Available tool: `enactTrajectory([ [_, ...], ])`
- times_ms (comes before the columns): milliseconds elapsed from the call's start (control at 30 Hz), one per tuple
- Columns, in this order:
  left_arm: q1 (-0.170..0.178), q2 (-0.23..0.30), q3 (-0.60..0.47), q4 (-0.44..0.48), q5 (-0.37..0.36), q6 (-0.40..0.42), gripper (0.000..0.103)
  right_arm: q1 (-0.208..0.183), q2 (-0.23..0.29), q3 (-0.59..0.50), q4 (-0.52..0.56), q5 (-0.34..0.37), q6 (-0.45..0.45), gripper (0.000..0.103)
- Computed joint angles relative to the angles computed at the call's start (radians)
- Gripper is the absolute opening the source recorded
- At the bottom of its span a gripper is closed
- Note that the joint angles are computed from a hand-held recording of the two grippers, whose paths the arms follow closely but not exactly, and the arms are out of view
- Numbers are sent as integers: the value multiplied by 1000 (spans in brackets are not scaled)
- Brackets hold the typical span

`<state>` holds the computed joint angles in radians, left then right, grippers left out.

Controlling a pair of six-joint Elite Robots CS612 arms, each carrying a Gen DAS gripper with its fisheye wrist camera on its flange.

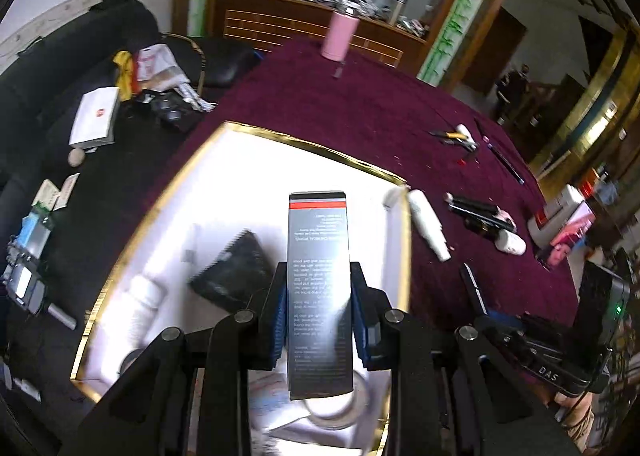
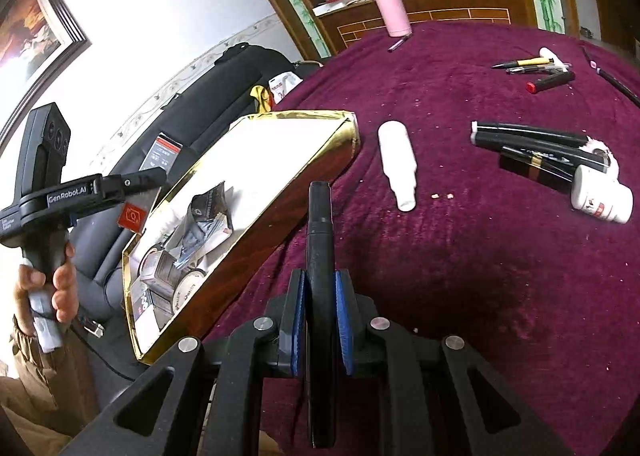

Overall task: Organize objects
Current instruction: 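Carry the carton with the left tool while the right tool carries the black pen to the tray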

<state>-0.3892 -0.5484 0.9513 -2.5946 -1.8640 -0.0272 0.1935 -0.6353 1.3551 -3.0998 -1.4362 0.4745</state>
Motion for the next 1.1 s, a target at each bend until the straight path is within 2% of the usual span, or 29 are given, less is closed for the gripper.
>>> enactTrajectory([
  [200,17,4,-13,-8,68,-40,27,3,7,-12,-5,6,-5,16],
  [367,31,10,-28,-15,93,-73,27,2,8,-7,-18,6,6,16],
  [700,32,24,-43,5,88,-69,27,5,11,-25,-21,21,-5,16],
  [900,37,57,-81,75,84,-88,27,12,20,-57,-11,27,-24,16],
  [1100,35,71,-98,135,73,-64,27,20,40,-113,6,41,-40,16],
])
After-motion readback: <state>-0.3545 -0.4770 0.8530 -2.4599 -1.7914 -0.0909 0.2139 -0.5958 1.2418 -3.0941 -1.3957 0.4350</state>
